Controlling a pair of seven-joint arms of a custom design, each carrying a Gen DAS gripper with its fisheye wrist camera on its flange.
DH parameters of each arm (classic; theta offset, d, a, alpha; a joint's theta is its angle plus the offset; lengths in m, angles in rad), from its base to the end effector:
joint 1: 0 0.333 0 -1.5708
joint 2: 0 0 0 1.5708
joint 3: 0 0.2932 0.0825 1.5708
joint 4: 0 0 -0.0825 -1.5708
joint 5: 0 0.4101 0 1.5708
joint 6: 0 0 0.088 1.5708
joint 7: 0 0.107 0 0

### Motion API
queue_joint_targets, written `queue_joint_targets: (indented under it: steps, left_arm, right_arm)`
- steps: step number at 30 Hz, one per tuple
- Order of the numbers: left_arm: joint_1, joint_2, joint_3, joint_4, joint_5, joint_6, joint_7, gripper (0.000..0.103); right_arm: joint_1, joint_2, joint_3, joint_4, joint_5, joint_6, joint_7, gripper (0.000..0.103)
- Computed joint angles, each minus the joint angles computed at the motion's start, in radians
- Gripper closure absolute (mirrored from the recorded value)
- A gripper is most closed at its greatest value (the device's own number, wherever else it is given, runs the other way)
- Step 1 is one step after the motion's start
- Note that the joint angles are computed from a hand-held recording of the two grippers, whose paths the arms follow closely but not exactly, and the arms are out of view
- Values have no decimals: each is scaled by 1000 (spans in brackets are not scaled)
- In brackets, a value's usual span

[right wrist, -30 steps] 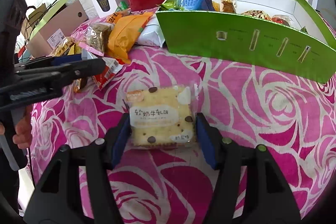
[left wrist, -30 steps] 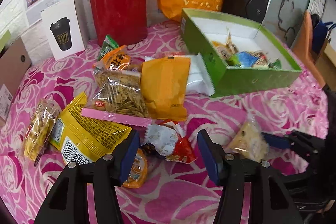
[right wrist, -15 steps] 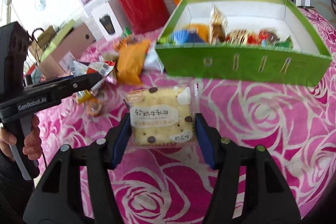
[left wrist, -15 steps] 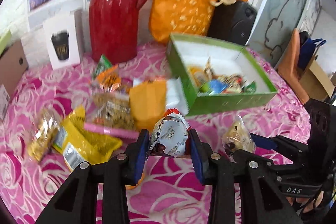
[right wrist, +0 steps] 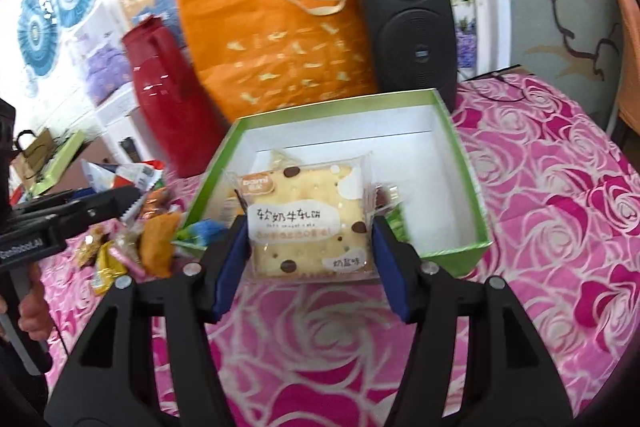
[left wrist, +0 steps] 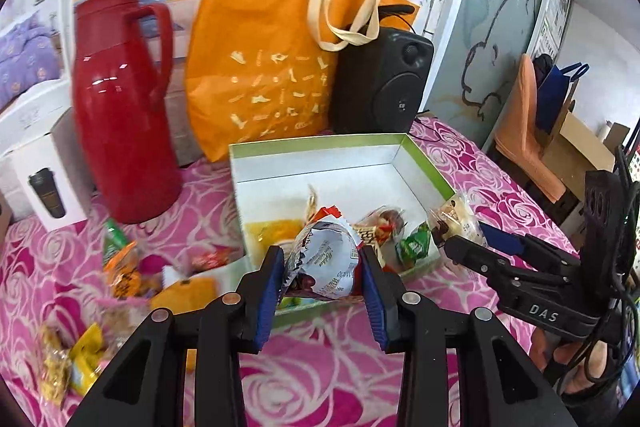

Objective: Organize snacks
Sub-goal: 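Place both snacks into the green box and open both tools, then withdraw both tools from the box toward the remaining snacks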

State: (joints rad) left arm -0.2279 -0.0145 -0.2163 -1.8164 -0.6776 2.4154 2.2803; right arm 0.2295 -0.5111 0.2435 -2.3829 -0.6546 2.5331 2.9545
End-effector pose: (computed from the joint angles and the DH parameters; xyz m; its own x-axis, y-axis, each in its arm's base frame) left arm 0.5673 -0.2745 0.5778 -0.7458 -0.6385 0.1900 -0.5527 0.4337 -0.7117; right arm 0.4217 0.2354 0.5453 -0.3412 -0.9062 -0.2497 -0.5511 0.4081 -0.7278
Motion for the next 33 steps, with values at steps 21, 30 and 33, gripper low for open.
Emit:
queue_joint_targets:
  steps: [21, 30, 33]
  left_arm:
    - [-59, 159, -43, 89, 294, 156, -270, 3]
    - [-33, 47, -34, -11, 249, 193, -256, 3]
    - [-25, -19, -20, -66, 237, 213, -253, 3]
  right_arm:
    - [-70, 62, -22, -24, -112, 35, 31, 1]
    - [-30, 13, 1, -2, -90, -58, 31, 1]
    - [-20, 2, 26, 16, -99, -90, 53, 1]
